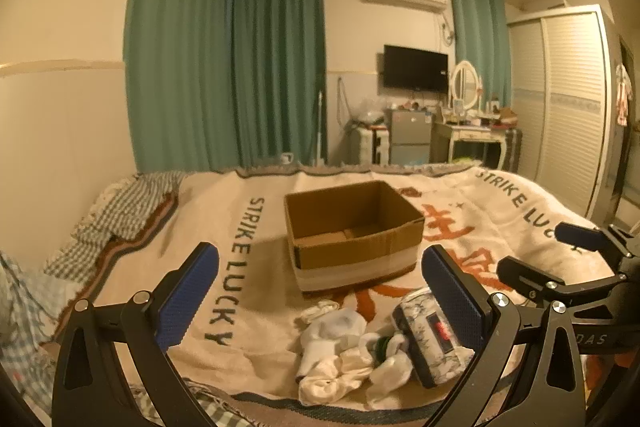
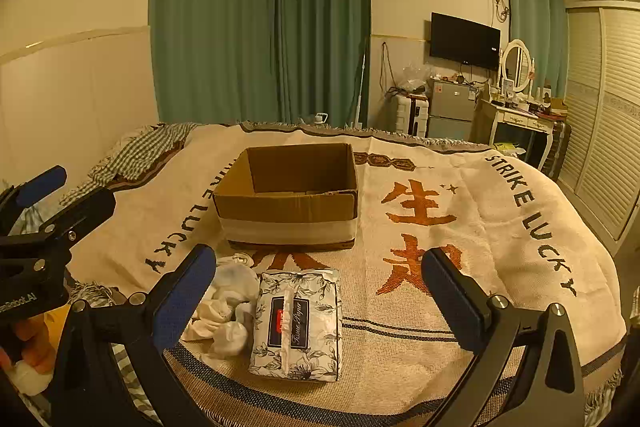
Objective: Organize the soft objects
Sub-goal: 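Grasp the floral tissue pack with the right gripper while the left gripper grasps a white cloth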
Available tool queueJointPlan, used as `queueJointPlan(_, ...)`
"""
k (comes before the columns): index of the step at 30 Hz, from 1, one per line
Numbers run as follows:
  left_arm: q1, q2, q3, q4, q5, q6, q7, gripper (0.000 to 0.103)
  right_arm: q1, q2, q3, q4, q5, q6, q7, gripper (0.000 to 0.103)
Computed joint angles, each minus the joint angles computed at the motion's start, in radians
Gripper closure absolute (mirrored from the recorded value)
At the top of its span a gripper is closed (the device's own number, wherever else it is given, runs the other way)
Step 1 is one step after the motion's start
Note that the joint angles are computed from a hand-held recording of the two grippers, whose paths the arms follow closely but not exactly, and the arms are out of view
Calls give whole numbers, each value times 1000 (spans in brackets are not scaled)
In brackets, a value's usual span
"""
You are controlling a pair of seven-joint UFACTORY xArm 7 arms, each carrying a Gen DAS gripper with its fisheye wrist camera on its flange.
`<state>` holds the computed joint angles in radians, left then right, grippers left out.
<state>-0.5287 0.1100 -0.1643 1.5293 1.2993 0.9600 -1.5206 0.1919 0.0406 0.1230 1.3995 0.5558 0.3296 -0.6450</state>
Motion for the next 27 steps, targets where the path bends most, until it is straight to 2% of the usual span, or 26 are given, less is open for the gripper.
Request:
queueJointPlan(6,-2,4,1,-2,2,1,-9,0,-1,-2,-3,-7,-4,7,3,0)
queueJointPlan(12,16,11,8,-31,-57,-32,-8,0,-1,14,-6,-24,-86,25,51,0)
queueJointPlan(18,40,35,25,-66,-181,-81,27,0,-4,70,2,-9,-157,122,86,1)
queueJointPlan(21,44,46,34,-76,-228,-82,43,0,1,115,6,14,-205,164,114,6)
queueJointPlan(24,40,71,42,-64,-261,-46,73,1,4,155,9,39,-254,202,145,7)
queueJointPlan(27,48,88,53,-71,-311,-76,98,1,12,200,3,73,-312,236,197,10)
